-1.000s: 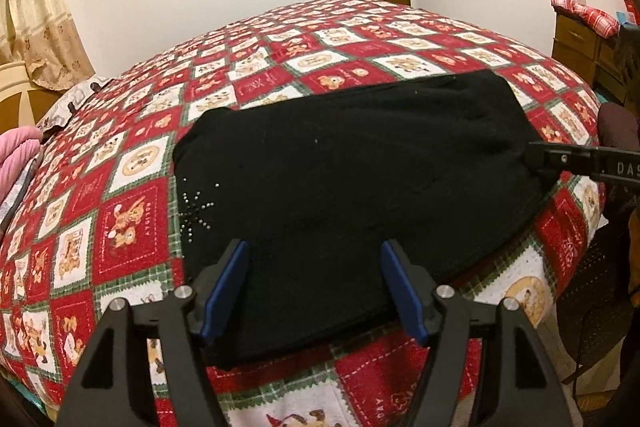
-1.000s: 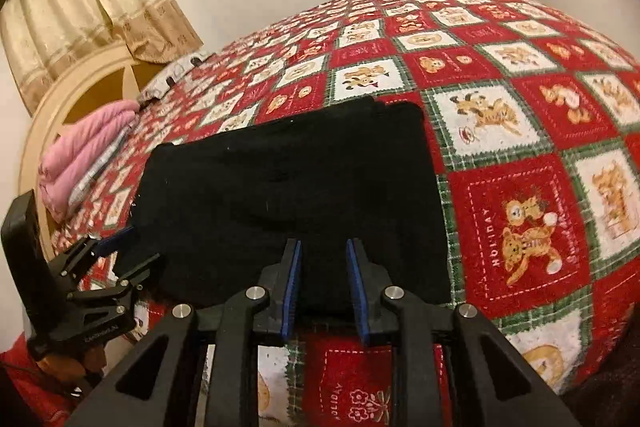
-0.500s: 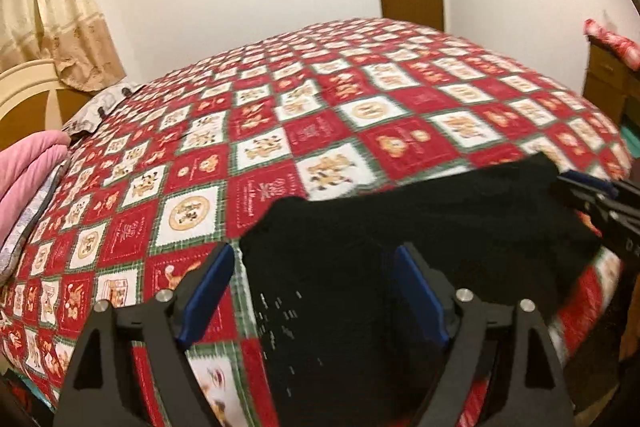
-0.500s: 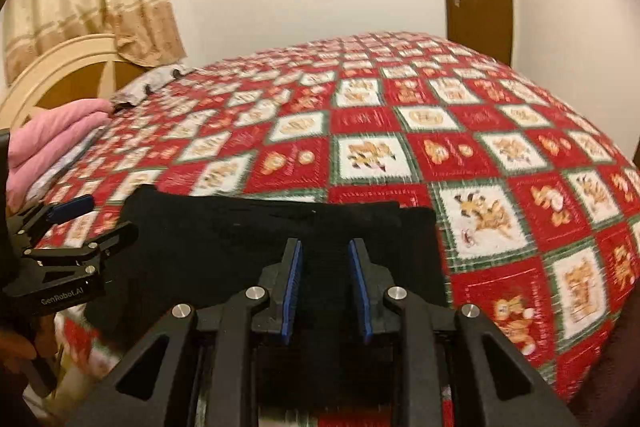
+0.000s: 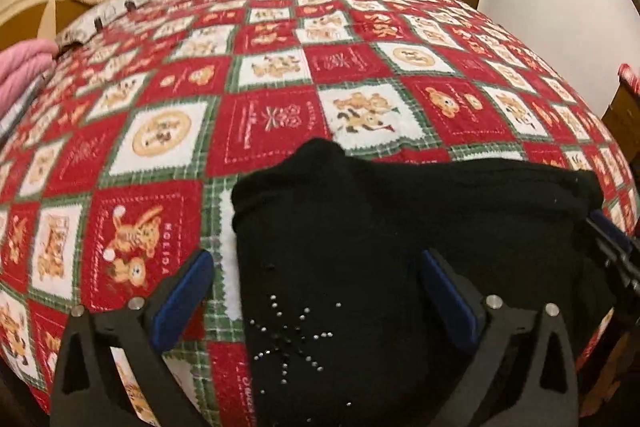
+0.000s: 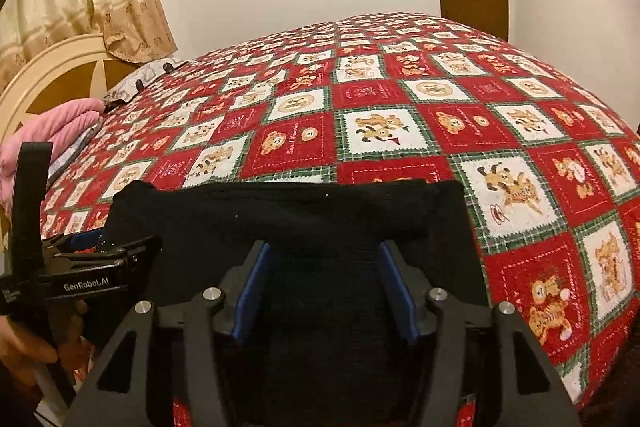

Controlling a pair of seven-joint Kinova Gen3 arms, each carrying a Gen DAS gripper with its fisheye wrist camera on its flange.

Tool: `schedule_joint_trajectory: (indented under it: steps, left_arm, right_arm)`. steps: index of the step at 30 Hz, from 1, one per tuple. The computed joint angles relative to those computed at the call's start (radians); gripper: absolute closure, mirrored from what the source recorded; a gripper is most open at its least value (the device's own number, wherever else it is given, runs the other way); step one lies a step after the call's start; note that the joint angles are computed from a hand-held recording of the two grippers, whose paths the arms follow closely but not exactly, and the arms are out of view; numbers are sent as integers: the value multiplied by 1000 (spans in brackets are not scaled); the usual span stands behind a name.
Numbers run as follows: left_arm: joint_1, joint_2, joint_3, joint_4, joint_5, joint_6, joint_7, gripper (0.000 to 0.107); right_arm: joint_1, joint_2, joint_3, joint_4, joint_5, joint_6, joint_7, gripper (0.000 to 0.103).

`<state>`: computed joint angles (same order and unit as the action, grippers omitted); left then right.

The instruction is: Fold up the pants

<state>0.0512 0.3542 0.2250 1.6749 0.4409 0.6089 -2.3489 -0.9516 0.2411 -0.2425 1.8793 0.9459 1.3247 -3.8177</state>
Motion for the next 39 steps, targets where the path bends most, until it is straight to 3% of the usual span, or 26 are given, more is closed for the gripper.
schedule_joint_trajectory:
  steps: [2, 4, 8, 14, 18, 21, 26, 31, 39]
  left_arm:
    - [10, -10, -11, -1, -18, 7, 14, 4]
    - [17, -31, -14, 19, -35, -17, 12, 4]
    - [-1, -102, 5, 107, -16, -118, -66, 4]
    - [-55, -172, 19, 179, 124, -144, -230, 4]
    - [-24, -184, -18, 199, 112, -149, -218, 4]
    - [-16, -195, -27, 223, 112, -162, -225, 4]
    - [-8, -203, -32, 249, 119, -162, -252, 4]
    - [0, -192, -39, 248, 92, -140, -233, 4]
    - [-100, -180, -40, 250, 292, -64, -439, 4]
  right_arm:
    - [-53, -1, 16, -3, 17, 33, -46, 45]
    - [-74, 9, -18, -8, 51, 98, -100, 45]
    - [-133, 45, -26, -59, 78, 219, -126, 39]
    - [-136, 52, -21, -78, 92, 171, -182, 37]
    - [-132, 82, -13, -112, 36, 148, -162, 37]
    - [-148, 110, 3, -150, -18, 198, -141, 37]
    - [-145, 90, 16, -120, -93, 212, -174, 37]
    - [-160, 77, 7, -89, -130, 256, -254, 37]
    - [-201, 24, -40, 5, -94, 320, -469, 37]
